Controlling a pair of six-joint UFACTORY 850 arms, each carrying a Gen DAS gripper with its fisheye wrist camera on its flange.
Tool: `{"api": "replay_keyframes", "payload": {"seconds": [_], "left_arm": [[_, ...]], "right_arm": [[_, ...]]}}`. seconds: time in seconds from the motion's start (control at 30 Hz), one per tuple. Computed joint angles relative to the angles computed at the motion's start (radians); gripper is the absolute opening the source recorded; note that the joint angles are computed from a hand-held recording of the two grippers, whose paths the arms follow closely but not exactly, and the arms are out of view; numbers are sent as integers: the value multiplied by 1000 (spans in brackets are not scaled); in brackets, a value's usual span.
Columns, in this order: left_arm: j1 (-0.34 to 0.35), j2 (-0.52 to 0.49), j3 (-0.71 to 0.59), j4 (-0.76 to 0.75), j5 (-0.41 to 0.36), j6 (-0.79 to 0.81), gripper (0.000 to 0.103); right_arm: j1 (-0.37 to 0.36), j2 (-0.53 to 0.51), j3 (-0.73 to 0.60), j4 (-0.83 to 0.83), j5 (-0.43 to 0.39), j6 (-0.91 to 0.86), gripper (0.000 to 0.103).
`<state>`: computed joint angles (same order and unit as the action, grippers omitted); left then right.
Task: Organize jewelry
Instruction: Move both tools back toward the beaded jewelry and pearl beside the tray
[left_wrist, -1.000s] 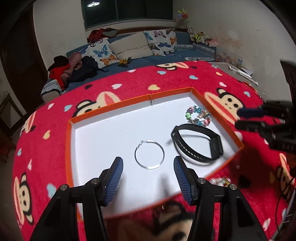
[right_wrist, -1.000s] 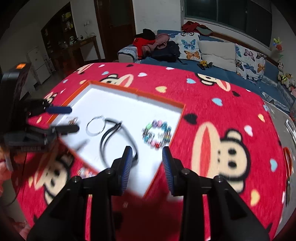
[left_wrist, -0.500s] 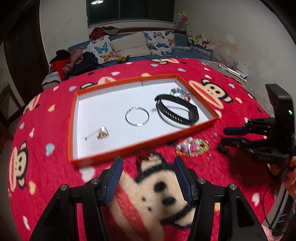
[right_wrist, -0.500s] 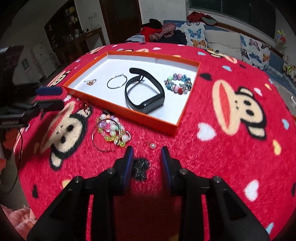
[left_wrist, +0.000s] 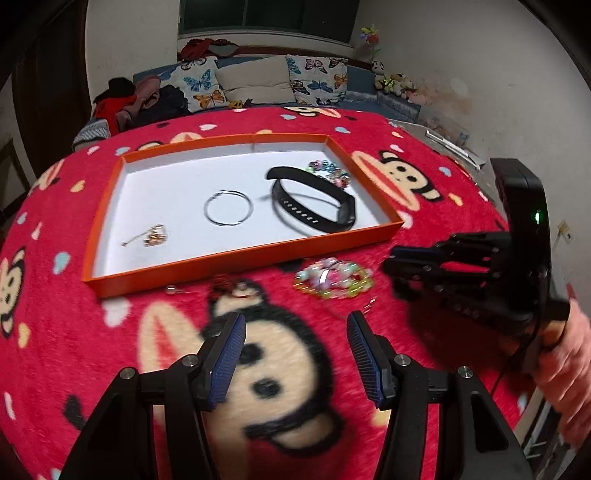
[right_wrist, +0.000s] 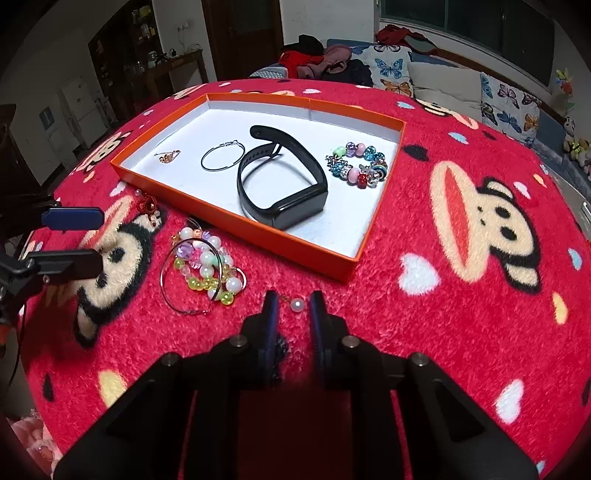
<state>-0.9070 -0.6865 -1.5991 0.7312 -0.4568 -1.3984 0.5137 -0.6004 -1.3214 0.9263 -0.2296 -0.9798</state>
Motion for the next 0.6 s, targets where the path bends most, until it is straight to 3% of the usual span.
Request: {"api": "replay_keyframes", "payload": {"seconds": [0.07, 0.23, 0.33, 0.43, 0.6], "left_arm": [[-5, -27, -41, -1, -17, -12, 61], [-14, -111, -165, -75, -91, 31, 61], [-15, -150, -219, -115, -103, 40, 61], [-16, -183, -265, -133, -116, 16, 68], [-13, -246, -366, -172, -168, -6, 69]], "right_arm": [[-2, 2, 5, 21, 2, -31, 10], [-15, 8, 14, 110, -21, -131, 10], [-27, 21, 31, 179, -44, -204, 10], [-39, 29, 44, 217, -60, -245, 10], [-59, 32, 60, 274, -83, -301, 10]]}}
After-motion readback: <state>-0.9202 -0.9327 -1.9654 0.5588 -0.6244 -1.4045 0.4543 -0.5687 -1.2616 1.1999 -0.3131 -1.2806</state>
